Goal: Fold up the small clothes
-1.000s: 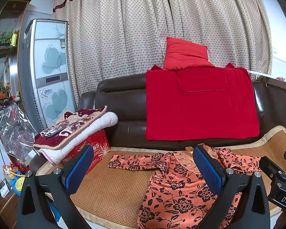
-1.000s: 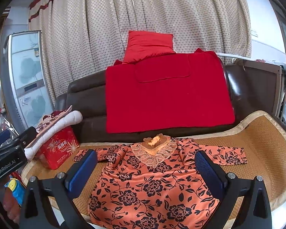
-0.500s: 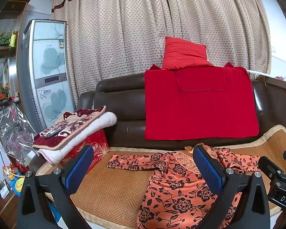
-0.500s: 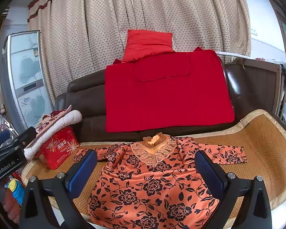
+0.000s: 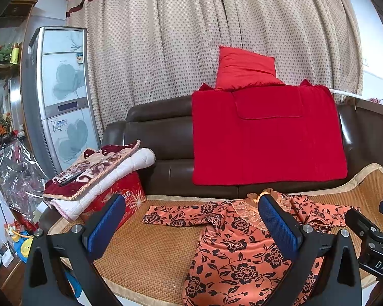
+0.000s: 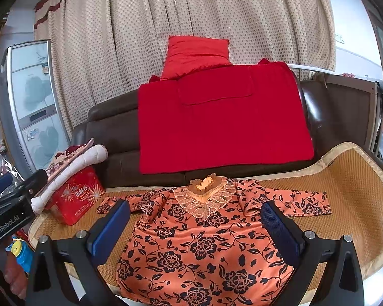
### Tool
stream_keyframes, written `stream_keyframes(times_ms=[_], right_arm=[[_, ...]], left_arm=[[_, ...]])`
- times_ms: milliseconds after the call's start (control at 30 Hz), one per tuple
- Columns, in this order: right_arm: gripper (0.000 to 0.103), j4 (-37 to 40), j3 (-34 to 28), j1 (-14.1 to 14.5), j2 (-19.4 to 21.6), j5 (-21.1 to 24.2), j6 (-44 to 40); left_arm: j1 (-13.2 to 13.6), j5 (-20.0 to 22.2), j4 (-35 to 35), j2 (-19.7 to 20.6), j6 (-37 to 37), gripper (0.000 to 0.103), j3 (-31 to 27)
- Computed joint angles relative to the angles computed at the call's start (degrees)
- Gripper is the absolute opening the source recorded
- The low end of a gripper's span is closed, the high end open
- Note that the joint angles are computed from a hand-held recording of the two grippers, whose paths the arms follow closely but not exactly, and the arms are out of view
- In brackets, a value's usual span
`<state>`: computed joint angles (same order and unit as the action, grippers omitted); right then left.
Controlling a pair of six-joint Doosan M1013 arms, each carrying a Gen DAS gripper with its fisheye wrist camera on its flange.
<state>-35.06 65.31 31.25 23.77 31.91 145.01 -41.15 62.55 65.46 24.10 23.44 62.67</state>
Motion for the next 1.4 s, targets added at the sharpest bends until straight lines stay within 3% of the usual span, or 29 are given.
stream_keyframes(times_ms=[567, 833, 933, 1033, 1133, 1167, 1267, 1400], right_arm=[[0.103, 3.9, -1.1, -1.1, 1.5, 0.5, -2.5], [0.103, 8.8, -3.2, -2.6, 4.1, 1.8, -5.5], [0.103, 10.4, -3.8, -3.8, 5.5, 2.0, -5.6], [0.103, 13.3, -4.1, -5.9, 7.2, 2.1, -5.6], [0.103, 9.5, -4.5, -8.5, 9.4, 5.3, -1.4], [0.103, 6.9, -4.4, -9.2, 9.8, 6.5, 1.5], [0.103, 1.3, -5.6, -12.3, 12.4, 14.0, 8.7], [0.103, 7.1, -10.7, -17.4, 17.3, 21.6, 6.5]], left_arm=[[0.9, 0.3, -2.7, 2.2, 2.7, 0.103, -2.3], [2.4, 0.8, -6.6, 5.7, 6.7, 0.103, -6.0], [3.6, 0.1, -9.8, 8.2, 9.4, 0.103, -8.6], [5.9, -1.1, -18.6, 12.7, 15.5, 0.103, -13.3], [8.0, 0.7, -27.5, 19.4, 21.7, 0.103, -20.5], [8.8, 2.6, -31.5, 22.7, 24.2, 0.103, -24.5], [9.3, 8.2, -34.2, 29.8, 26.9, 0.103, -33.3], [9.3, 6.4, -34.1, 31.0, 27.0, 0.103, -33.0]])
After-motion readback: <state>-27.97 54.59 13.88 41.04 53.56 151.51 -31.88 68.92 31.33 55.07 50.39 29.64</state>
